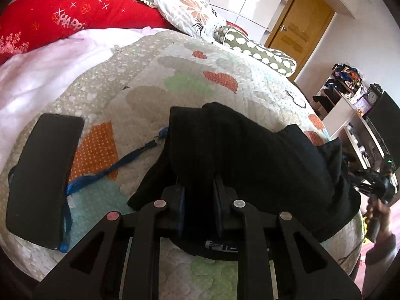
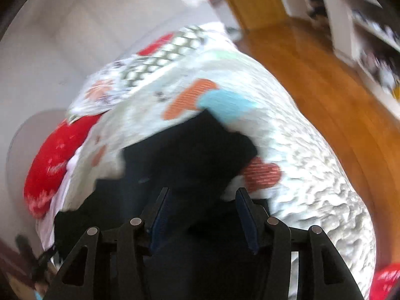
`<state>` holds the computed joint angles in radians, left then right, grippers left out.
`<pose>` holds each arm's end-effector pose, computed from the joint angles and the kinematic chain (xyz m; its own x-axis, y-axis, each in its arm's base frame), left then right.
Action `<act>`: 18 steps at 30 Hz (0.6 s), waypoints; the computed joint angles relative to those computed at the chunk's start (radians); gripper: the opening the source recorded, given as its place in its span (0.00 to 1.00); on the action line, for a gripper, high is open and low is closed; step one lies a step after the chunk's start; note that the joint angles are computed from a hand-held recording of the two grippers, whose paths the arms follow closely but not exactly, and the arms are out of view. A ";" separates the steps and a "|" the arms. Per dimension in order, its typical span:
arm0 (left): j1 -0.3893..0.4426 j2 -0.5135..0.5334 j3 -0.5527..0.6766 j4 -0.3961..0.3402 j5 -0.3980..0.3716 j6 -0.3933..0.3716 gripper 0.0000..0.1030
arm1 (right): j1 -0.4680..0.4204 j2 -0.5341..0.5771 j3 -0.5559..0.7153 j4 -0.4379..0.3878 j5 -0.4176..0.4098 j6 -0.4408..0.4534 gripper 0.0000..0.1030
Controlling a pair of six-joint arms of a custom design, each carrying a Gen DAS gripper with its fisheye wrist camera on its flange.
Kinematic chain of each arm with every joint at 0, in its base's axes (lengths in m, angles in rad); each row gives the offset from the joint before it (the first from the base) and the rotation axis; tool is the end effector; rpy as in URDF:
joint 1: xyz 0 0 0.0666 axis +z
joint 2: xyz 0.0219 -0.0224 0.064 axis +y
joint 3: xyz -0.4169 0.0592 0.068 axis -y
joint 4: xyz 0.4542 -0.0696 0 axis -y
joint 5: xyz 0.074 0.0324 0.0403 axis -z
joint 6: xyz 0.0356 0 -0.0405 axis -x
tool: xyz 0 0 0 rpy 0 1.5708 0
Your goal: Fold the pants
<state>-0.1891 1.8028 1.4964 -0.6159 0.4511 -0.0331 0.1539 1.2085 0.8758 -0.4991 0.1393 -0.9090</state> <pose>0.6657 -0.1436 0.2991 -0.7682 0.1773 -0.6152 0.4535 0.8290 -0.3273 0.4361 0.0622 0.3153 -0.4957 0.7137 -0.4949 0.5397 0.6996 0.4683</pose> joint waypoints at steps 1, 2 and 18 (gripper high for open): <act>0.000 0.002 0.006 -0.006 -0.002 -0.003 0.17 | -0.019 0.011 -0.004 0.023 -0.034 0.001 0.50; -0.001 0.004 0.009 -0.010 -0.005 -0.005 0.17 | -0.036 0.034 -0.002 0.047 -0.063 0.005 0.50; 0.025 0.028 0.051 -0.041 -0.029 0.001 0.17 | 0.129 -0.132 -0.040 -0.051 0.108 0.087 0.06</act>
